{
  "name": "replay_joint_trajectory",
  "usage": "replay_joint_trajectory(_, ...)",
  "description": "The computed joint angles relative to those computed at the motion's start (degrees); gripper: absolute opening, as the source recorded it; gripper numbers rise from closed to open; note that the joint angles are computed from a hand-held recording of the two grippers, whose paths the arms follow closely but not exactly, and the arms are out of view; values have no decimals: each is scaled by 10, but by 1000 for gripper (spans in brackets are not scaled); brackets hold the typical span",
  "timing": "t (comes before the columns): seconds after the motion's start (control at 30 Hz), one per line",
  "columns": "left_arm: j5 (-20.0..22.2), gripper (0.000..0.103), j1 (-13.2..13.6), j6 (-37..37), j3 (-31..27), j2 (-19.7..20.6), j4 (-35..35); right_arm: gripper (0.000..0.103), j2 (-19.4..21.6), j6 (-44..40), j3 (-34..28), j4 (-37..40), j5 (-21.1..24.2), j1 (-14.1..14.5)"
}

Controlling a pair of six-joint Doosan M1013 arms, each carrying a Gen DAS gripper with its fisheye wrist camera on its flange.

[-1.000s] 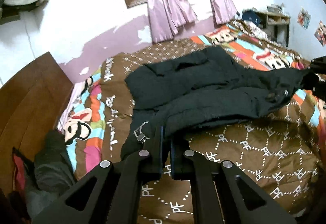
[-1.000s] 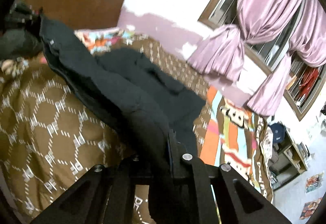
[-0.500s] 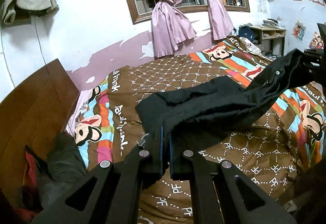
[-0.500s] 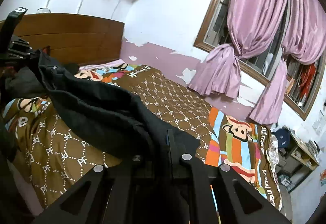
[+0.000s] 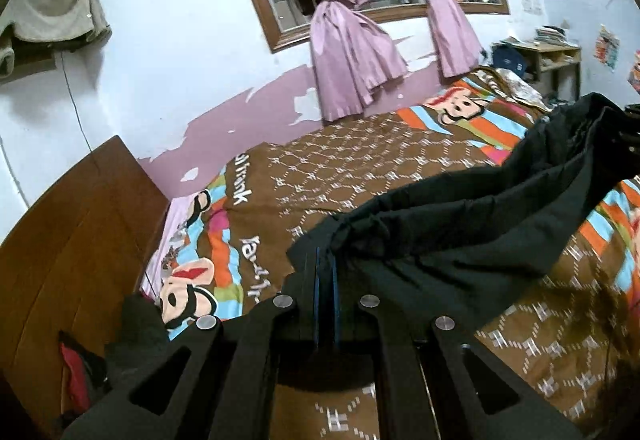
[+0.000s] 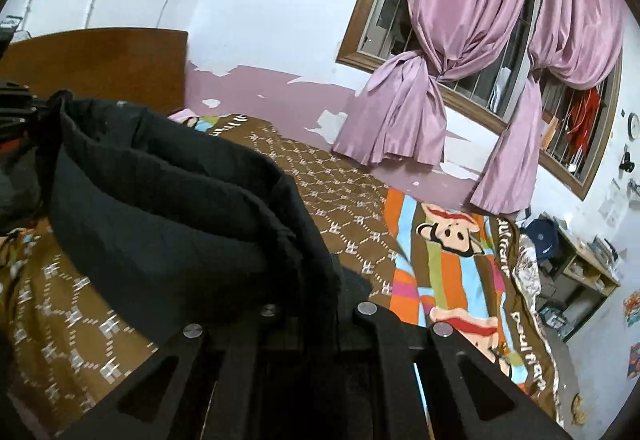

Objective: Fold large clothes

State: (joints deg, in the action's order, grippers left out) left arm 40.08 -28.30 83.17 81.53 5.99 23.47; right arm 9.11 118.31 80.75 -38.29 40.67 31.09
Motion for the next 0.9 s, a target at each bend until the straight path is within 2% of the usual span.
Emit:
replay_joint_trajectory(0.33,1,4,20,-32,-74,89,44,9,88,-6,-71,9,3,-34)
replay_joint_trajectory(0.47,-7,4,27,-64,-96,124,55,9,113,-20,-87,23,0,-45)
replay_joint_trajectory(0.63,1,4,33,-67,-127,163,62,9,146,-34,-109,40,2,-57)
replay_joint_trajectory(0.9,41,4,38,-54,-176,215,53,9,193,-53,-140,56,12,-66)
